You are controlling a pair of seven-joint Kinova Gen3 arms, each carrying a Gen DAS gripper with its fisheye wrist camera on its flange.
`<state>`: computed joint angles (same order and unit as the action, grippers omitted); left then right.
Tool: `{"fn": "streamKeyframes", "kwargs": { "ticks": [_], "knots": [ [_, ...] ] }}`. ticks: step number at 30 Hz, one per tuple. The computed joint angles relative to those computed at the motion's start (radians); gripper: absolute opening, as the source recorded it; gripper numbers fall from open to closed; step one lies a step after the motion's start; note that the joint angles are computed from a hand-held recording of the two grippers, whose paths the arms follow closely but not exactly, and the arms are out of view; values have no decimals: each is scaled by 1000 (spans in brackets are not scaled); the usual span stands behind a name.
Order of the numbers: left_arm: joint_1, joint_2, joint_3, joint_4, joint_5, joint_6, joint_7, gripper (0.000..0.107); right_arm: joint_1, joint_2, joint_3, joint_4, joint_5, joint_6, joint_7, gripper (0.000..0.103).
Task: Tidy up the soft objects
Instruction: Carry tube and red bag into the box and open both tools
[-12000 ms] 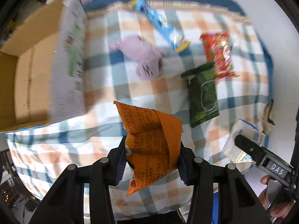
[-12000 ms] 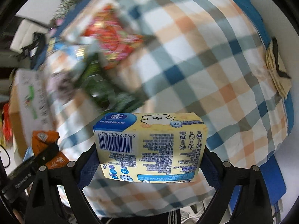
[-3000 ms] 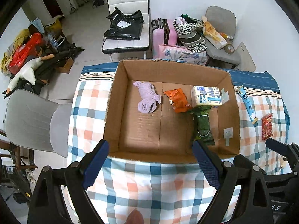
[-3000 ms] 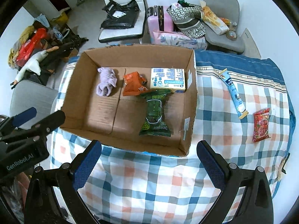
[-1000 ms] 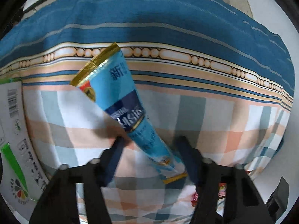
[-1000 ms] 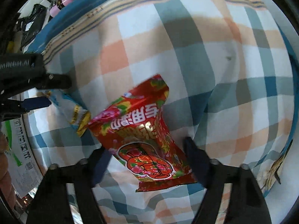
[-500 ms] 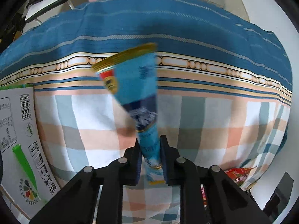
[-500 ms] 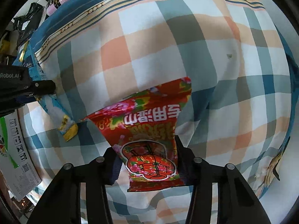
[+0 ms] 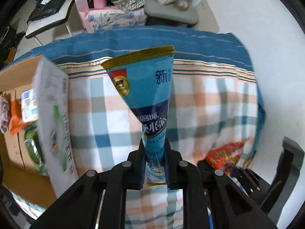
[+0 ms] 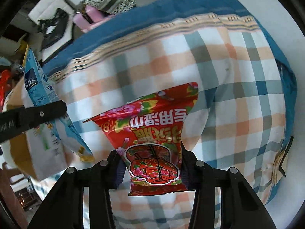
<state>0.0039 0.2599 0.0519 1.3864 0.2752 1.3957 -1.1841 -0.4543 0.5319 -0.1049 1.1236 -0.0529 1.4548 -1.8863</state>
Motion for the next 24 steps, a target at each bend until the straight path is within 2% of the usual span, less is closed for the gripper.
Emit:
{"fn": "streamKeyframes", "kwargs": {
  "ticks": [7,15,19,24],
  "knots": [
    [-31,-192,-32,67,29,47,-74,13,-50,-116,-23,2,0,32,-19,48],
    [-122,-390,-144,174,55,145,-221,13,-159,-201,-66,14,10,39,-100,48],
    [-190,-449,-234,204,30,208,-325,13,-257,-176,-96,-63,15,61,-161,48],
    [-287,-453,-323,188,-48,246,-454,13,-380,-92,-108,-201,19,84,-214,48]
  ]
}}
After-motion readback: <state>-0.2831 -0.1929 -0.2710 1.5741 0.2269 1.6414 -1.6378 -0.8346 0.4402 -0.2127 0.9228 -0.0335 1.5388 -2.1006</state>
